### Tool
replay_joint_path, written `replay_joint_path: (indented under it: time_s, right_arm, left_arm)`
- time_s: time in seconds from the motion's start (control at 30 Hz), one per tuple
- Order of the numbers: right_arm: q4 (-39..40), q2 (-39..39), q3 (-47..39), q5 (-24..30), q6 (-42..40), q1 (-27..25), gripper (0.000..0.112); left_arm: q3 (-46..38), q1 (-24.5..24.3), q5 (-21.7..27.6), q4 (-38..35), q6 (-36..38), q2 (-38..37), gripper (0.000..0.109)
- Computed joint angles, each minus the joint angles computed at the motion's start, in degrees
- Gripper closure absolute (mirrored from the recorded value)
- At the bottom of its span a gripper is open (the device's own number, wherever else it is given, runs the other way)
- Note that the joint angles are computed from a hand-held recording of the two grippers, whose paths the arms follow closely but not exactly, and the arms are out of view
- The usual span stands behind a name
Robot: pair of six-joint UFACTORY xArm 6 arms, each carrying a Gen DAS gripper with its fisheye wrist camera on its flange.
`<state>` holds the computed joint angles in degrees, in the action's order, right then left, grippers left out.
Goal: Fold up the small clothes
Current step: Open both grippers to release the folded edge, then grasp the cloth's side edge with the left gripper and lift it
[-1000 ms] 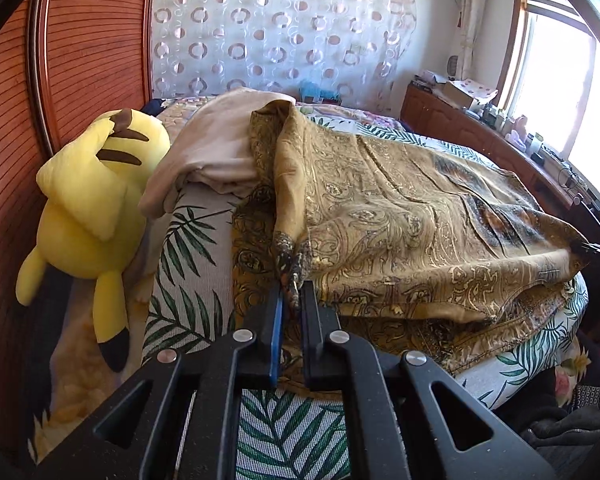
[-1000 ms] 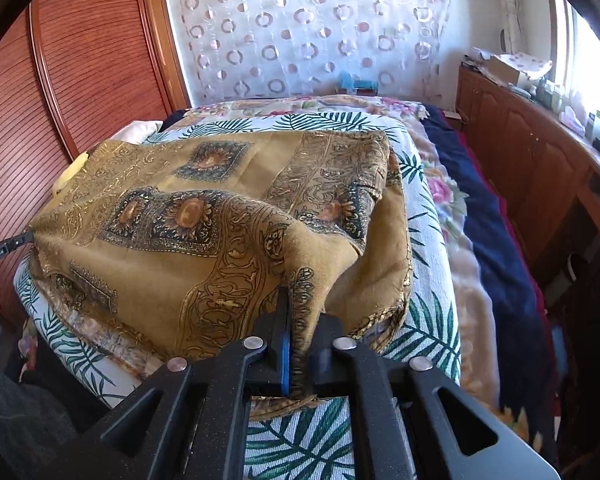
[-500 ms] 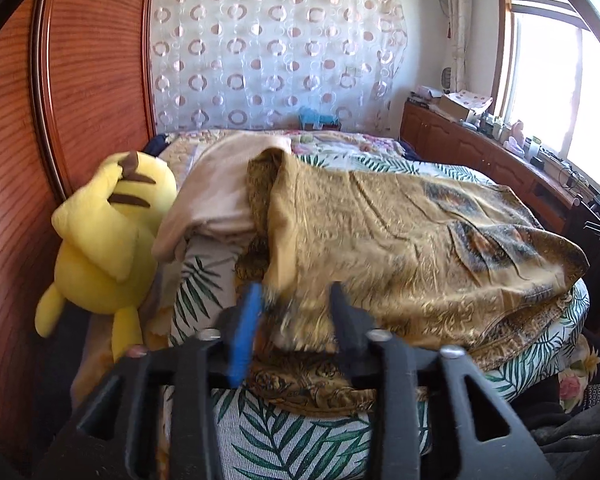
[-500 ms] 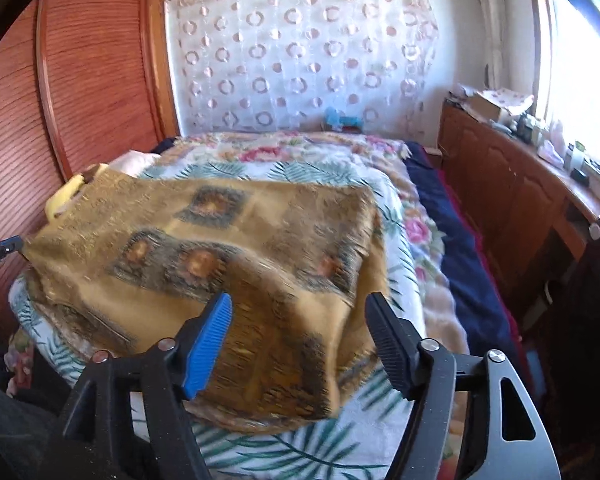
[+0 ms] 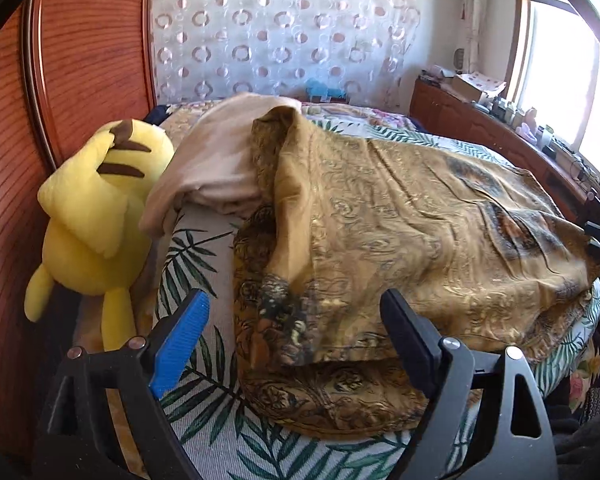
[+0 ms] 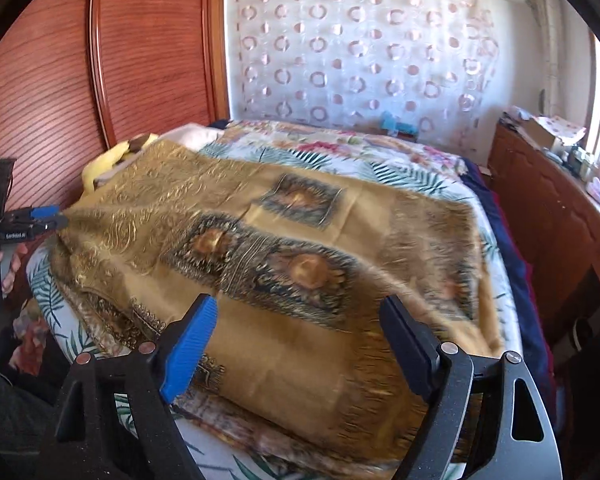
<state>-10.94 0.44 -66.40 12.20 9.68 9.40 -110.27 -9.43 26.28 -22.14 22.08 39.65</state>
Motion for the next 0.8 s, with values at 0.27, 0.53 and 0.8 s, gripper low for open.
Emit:
replay_joint_path:
  time_s: [0.27, 0.53, 0.8]
  right_arm:
    - [1.6, 8.7, -8.1, 1.9, -1.7, -0.2, 0.028]
    - [1.6, 10.5, -8.8, 2.2, -0.6, -0.2, 0.028]
    - [3.9, 10.3, -7.7, 1.4, -1.5, -0.7, 0.028]
  left_arm:
    - [-6.4, 0.9, 4.7, -1.5, -2.2, 4.1, 0.021]
    - [-9.9, 1.0, 7.6, -5.2, 0.2, 6.3, 0.032]
    - [-10.3, 1.0, 8.4, -3.3, -1.3, 7.0, 0.039]
